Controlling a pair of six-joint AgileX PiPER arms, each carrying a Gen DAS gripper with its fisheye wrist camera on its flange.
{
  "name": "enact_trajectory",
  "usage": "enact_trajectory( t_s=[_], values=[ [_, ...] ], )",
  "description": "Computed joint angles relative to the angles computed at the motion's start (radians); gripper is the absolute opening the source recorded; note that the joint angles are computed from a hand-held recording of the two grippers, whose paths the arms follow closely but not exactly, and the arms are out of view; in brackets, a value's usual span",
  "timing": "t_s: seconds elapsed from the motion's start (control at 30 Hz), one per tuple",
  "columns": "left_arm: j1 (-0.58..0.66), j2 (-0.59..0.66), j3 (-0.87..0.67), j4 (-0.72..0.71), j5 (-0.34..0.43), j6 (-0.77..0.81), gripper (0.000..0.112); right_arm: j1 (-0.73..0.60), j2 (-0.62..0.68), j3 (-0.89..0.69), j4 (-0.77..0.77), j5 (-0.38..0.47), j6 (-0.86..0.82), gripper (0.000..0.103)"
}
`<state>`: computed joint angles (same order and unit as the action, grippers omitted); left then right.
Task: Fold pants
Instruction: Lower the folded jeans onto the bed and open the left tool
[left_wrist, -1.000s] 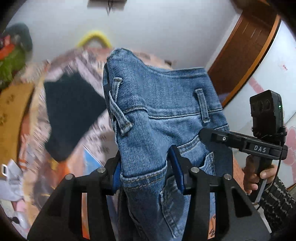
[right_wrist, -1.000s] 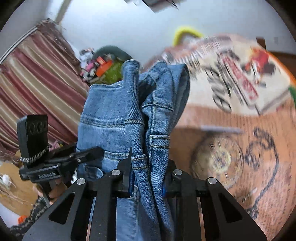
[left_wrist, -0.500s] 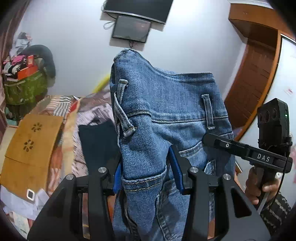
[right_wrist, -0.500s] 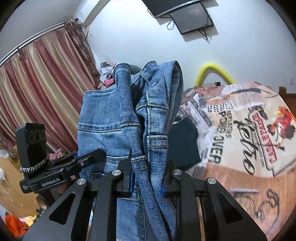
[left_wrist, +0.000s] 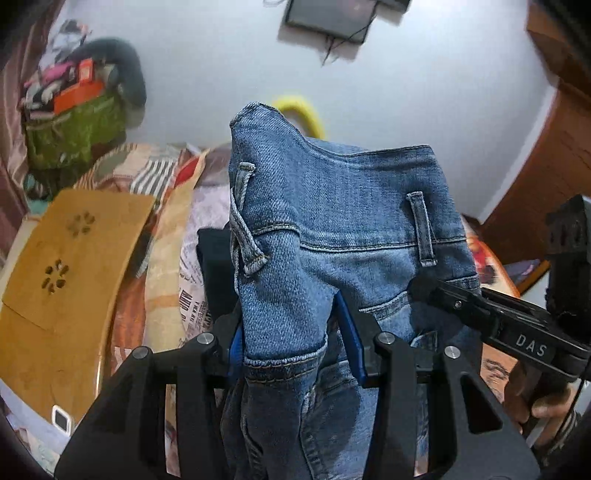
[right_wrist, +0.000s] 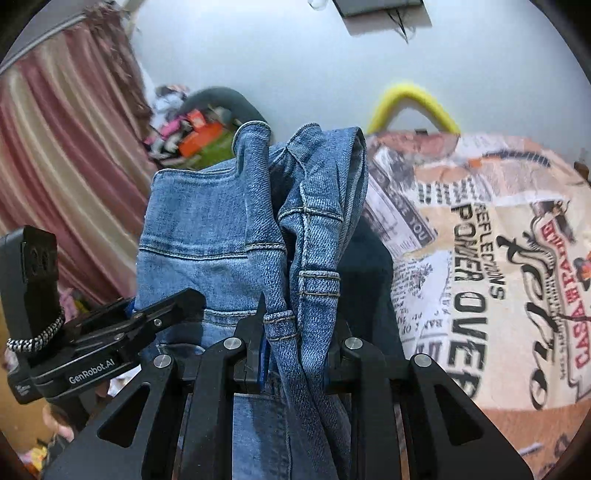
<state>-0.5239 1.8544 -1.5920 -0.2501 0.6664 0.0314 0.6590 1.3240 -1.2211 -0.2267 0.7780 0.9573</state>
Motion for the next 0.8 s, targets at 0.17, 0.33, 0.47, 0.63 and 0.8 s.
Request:
enact_trajectory(
  t_s=[0.17,0.33,0.47,0.63,0.8],
  values=[
    [0.008,0.179,-0.097,0.040,-0.014,-0.022,0.042,-0.117,0.160,-0.026,0.162,-0.002,-0.181,0.020],
    [-0.009,0.315,-0.187,0.143,0.051,-0.133,0.042,-0.096,0.220,-0.007,0.086,0.047,-0.201,0.027],
    [-0.003,0.298,-0.115,0.170,0.015,-0.130,0.043,-0.106,0.153,0.054,0.127,0.019,-0.207,0.027],
    [0.004,0.115,0.053,0.114,-0.004,-0.094,0.043,-0.034,0.053,0.062,0.045,0.068,-0.107,0.027],
    [-0.007,-0.130,0.189,0.086,0.015,-0.090,0.043,0.071,-0.063,0.027,-0.048,0.138,-0.006,0.027]
  ],
)
